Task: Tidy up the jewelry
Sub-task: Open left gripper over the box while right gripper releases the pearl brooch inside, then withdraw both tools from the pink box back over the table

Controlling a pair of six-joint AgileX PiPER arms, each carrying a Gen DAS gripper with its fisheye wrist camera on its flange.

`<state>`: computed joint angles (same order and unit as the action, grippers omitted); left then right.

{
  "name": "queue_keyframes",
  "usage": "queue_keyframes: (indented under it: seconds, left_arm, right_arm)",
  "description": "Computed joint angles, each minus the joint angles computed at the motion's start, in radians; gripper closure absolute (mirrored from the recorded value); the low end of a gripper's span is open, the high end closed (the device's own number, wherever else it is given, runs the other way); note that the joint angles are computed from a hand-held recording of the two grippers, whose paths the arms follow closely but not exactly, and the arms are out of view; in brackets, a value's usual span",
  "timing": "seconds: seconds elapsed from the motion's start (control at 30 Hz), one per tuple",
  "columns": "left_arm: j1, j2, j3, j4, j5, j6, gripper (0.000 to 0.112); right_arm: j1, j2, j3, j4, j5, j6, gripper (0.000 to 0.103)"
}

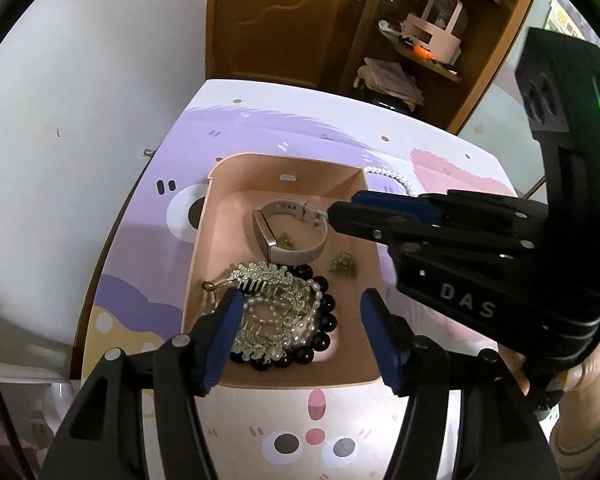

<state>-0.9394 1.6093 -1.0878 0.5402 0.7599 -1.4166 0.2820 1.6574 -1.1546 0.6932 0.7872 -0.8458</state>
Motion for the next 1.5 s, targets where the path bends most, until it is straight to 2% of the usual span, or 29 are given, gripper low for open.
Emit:
queue_keyframes:
  seconds: [0.33,0.63,0.9,1.2,1.5]
  left_arm:
    - [-0.059,0.005,-0.048,0.028,0.085,-0.038,0.041]
    - [-0.131,0.008,-0.085,0.013,0.154,-0.061,0.04]
    - [-0.216,0.008,-0.129,0.017,0.23,-0.101,0.037]
    - [-0.288,0.028,-0.208,0.034,0.313,-0.125,0.03]
    - [-0.295,0.151,-0.411,0.031,0.363,-0.011,0.03]
  right_arm:
    - [-0.062,-0.098,0.097,0.058,0.013,-0.028,0.084]
    - [-0.177,-0.25,0.265,0.089,0.005,-0.046,0.084]
    - [-0.311,-0.409,0.38,0.082,0.073,-0.073,0.084]
    - [-0.533,-0.563,0.479,0.061,0.19,-0.185,0.084]
    - [-0.777,-0.566,0.451,0.082,0.301,-0.324,0.084]
